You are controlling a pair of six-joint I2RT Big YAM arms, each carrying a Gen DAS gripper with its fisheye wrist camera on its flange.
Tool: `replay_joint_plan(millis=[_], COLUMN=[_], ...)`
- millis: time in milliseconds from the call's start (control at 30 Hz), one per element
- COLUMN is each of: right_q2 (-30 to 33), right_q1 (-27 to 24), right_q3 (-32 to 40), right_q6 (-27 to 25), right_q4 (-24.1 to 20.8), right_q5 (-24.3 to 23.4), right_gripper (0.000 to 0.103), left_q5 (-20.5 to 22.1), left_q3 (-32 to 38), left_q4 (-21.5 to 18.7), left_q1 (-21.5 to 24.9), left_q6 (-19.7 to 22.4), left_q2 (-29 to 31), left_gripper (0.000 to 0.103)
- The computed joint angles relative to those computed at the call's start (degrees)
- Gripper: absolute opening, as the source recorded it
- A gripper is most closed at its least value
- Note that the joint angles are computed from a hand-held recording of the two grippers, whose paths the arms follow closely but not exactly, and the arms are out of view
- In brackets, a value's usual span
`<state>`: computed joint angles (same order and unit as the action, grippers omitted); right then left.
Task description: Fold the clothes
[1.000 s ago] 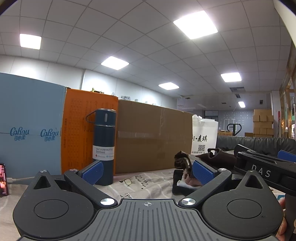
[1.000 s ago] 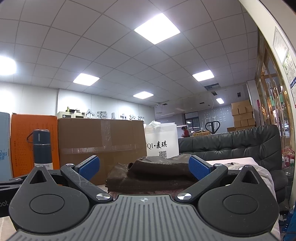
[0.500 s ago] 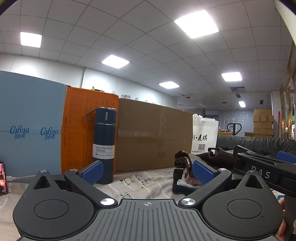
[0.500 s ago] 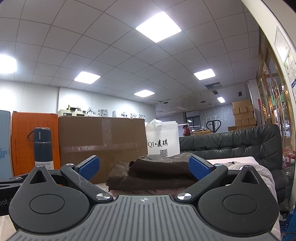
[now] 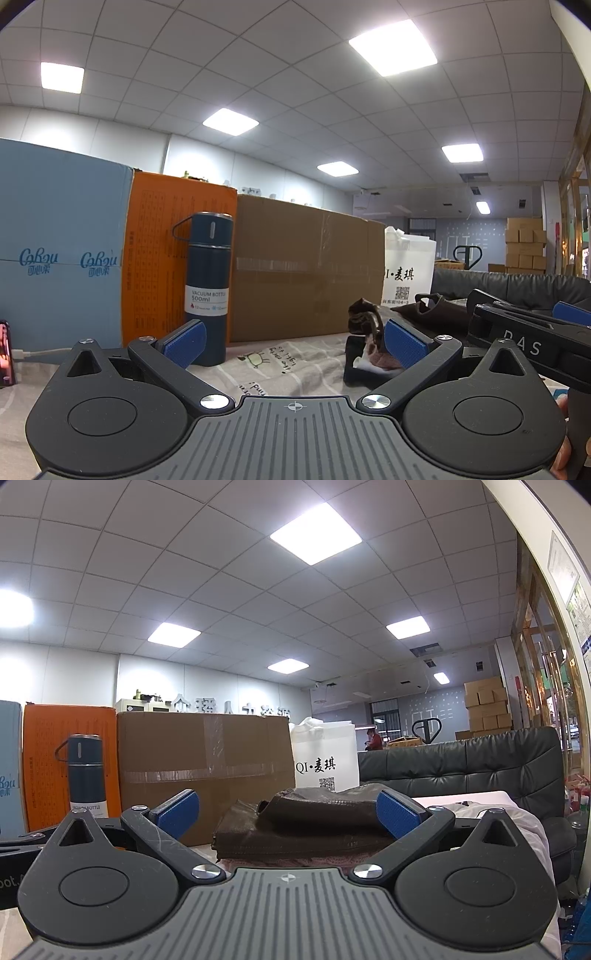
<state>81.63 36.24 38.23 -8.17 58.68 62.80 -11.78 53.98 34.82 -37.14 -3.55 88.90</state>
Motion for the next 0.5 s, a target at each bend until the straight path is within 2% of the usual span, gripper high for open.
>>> replay_joint_plan(millis=[333,500], right_q2=[0.4,0.3], right_q1=[0.0,-0.1], right_q3=[-0.3,-0.3], right_q6=[-0.7,-0.4], right_q4=[2.2,1.9], right_q5=[0.1,0.0], right_gripper=[0.103,0.103], left_q5=[-0.3,-0.3], left_q3=[0.0,0.0], left_q4=[0.4,0.5], left_q1=[-0.2,-0.1], left_q6=[0.2,0.1], left_q2=[0.2,0.2], left_gripper=[0.103,0.103])
